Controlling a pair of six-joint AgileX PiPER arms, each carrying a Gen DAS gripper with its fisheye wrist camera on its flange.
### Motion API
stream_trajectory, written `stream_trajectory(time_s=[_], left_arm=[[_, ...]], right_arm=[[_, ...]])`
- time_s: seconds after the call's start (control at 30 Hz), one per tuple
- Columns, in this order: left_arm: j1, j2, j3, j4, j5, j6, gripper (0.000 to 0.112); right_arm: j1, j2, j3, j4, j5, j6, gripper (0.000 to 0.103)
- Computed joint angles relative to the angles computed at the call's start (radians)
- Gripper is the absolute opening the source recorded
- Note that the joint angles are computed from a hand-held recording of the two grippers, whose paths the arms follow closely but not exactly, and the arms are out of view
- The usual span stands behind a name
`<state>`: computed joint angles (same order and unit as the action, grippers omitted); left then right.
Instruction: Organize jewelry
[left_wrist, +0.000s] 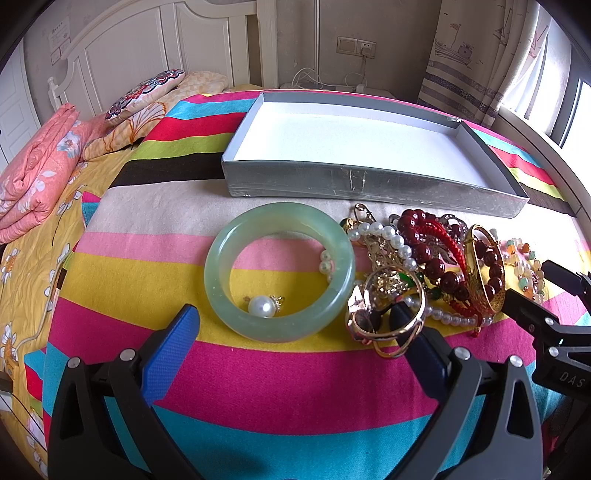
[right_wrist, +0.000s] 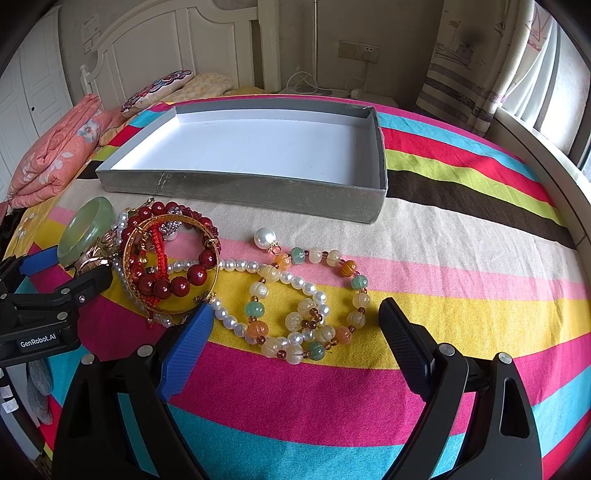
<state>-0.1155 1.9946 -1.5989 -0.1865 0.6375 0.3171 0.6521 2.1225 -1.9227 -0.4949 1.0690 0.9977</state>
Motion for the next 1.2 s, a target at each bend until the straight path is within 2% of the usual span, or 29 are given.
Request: stream_trajectory(time_s=[0.53, 0.7, 0.73, 0.83, 0.93, 1.0, 1.07, 1.2], left_arm=[[0.001, 0.001, -0.003, -0.002, 0.005, 0.005, 0.101], [0.027, -0.010, 0.013, -0.062, 0.023, 0.106, 0.101], [0.043, -0.024, 0.025, -0.090, 0.031, 0.139, 0.101], [0.115, -0.045, 0.066, -0.311, 0.042, 0.281, 0.100], [0.208, -0.063, 0.105, -0.566, 0.057, 0.423, 0.099], [0.251, -0.064, 0.116, -0.673, 0.085, 0.479, 0.099], [0.285, -0.068, 0.129, -0.752, 0.095, 0.514, 0.099], [0.307, -0.074, 0.138, -0.785, 0.092, 0.507, 0.099]], right_arm=[[0.002, -0.009, 0.001, 0.001, 0.007, -0.007, 0.087], [0.002, -0.037, 0.053, 0.005, -0.024, -0.009, 0.087], [0.004, -0.040, 0.058, 0.006, -0.028, -0.013, 0.087], [0.025, -0.074, 0.111, -0.028, -0.076, 0.002, 0.086], [0.050, -0.155, 0.232, -0.111, -0.200, 0.066, 0.086], [0.067, -0.189, 0.281, -0.172, -0.249, 0.114, 0.086], [0.077, -0.197, 0.290, -0.186, -0.289, 0.100, 0.081], [0.080, -0.121, 0.155, -0.082, -0.264, -0.062, 0.062]])
